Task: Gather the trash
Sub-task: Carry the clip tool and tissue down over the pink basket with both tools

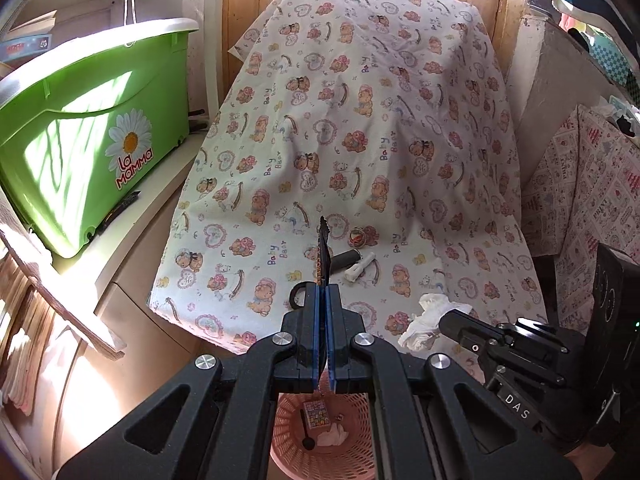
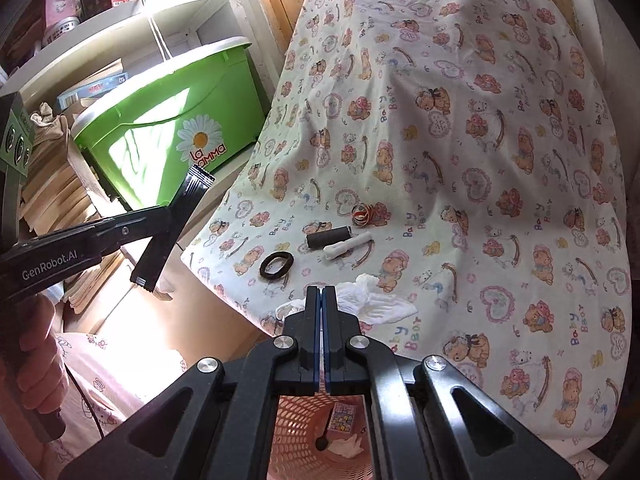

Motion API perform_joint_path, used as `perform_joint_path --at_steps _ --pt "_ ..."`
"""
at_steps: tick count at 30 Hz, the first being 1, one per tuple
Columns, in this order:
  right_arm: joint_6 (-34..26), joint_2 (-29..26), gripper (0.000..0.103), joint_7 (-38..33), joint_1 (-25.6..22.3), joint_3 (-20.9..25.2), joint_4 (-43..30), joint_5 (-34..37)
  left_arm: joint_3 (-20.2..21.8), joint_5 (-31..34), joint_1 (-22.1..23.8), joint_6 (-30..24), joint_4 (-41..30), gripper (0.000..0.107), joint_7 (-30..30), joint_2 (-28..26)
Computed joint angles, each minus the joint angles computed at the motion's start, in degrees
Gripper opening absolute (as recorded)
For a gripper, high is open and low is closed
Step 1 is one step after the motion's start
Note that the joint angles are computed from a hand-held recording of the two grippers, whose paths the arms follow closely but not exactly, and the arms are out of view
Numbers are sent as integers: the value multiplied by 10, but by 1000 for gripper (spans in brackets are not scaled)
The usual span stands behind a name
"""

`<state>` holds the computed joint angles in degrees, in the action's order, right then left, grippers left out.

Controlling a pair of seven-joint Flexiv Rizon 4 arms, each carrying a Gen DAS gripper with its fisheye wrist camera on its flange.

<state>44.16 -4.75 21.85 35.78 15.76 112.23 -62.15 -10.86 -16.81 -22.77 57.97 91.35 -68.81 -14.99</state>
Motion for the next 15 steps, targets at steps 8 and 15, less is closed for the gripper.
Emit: perform_joint_path --at_steps 8,15 --pt "-12 -16 2 -19 33 12 -21 11 12 19 -6 -26 76 2 -16 58" --pt "-23 -31 2 -42 56 16 -26 56 17 55 -6 -87 82 2 -66 31"
